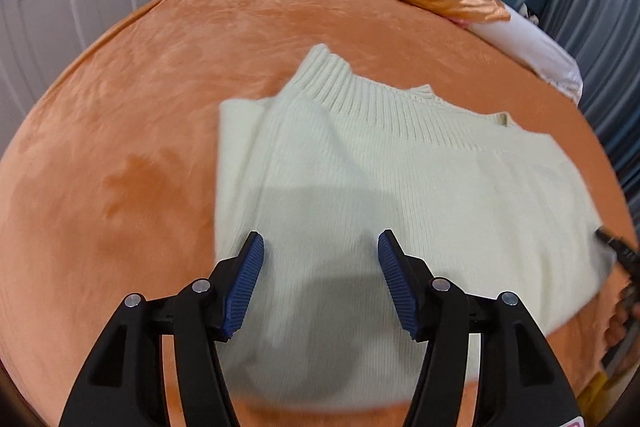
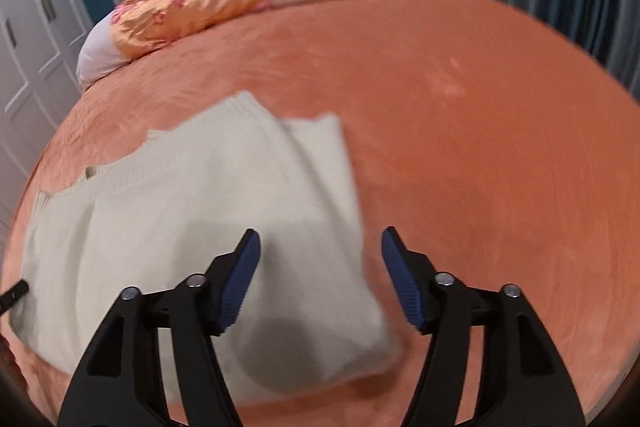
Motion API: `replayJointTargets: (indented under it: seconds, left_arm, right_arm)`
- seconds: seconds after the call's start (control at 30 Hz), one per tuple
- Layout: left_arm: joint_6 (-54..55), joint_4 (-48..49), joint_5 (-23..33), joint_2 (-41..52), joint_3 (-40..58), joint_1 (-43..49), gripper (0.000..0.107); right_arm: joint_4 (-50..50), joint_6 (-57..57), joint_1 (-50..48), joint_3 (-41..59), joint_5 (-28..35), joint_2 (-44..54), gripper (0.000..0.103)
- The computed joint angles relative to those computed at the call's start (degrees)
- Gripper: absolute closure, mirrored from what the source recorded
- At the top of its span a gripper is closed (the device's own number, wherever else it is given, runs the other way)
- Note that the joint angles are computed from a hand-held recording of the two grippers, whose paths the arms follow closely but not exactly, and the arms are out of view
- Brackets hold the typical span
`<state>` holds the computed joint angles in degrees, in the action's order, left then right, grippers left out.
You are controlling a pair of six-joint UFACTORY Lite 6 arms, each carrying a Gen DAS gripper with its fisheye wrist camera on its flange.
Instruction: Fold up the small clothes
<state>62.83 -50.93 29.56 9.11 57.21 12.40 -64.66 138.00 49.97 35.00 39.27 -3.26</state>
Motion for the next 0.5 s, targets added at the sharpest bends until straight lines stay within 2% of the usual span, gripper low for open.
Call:
replayJointTargets:
  seconds: [0.07, 0.17, 0.2, 0.23, 0.27, 0.33, 0.4, 0.43, 0.47, 0.5]
  left_arm:
    - [1.8, -2.4, 3.2, -2.9, -2.6, 3.4, 0.045]
    - [0.8, -3.3, 5.9, -7.6, -5.9, 7.3, 0.042]
    - [0.3, -3.4, 5.9, -9.2, -6.9, 8.2, 0.036]
    - [-1.2, -3.0, 3.6, -11.2, -8.4, 8.9, 0.029]
    - [-1.1, -3.6, 2.8, -11.0, -8.8, 9.3, 0.029]
    - [-3.3, -1.8, 3.9, -4.3, -5.3, 9.6, 0.029]
    - [-7.1, 1.5, 3.8, 2.6, -1.9, 8.7, 0.028]
    - [-6.0, 0.6, 3.7, 3.5, -1.4, 8.7, 0.028]
    - [-6.3, 1.3, 4.3, 2.8, -1.2, 8.5, 0.035]
    - [-6.0, 1.7, 7.4, 2.6, -0.1, 8.8, 0.063]
  right_arm:
    - [-6.0, 9.2, -0.3, -5.6, -5.8, -3.2, 0.038]
    - [-13.3, 19.4, 0.3, -9.4, -8.9, -6.2, 0.037]
    - [-15.4, 21.8, 0.1, -9.7, -10.2, -6.6, 0.036]
    - [-15.6, 22.4, 0.1, -9.2, -10.6, -5.9, 0.036]
    - [-13.7, 20.7, 0.1, -7.9, -10.3, -4.7, 0.036]
    - [-11.9, 19.3, 0.3, -6.6, -9.6, -3.5, 0.038]
    - [-9.3, 19.5, 1.1, -6.3, -8.3, -3.7, 0.052]
    - [-7.8, 20.2, 2.6, -7.1, -6.8, -5.7, 0.069]
    - [-6.9, 20.4, 4.0, -7.8, -5.6, -8.0, 0.076]
    - [-5.9, 20.0, 4.9, -8.0, -4.7, -9.7, 0.078]
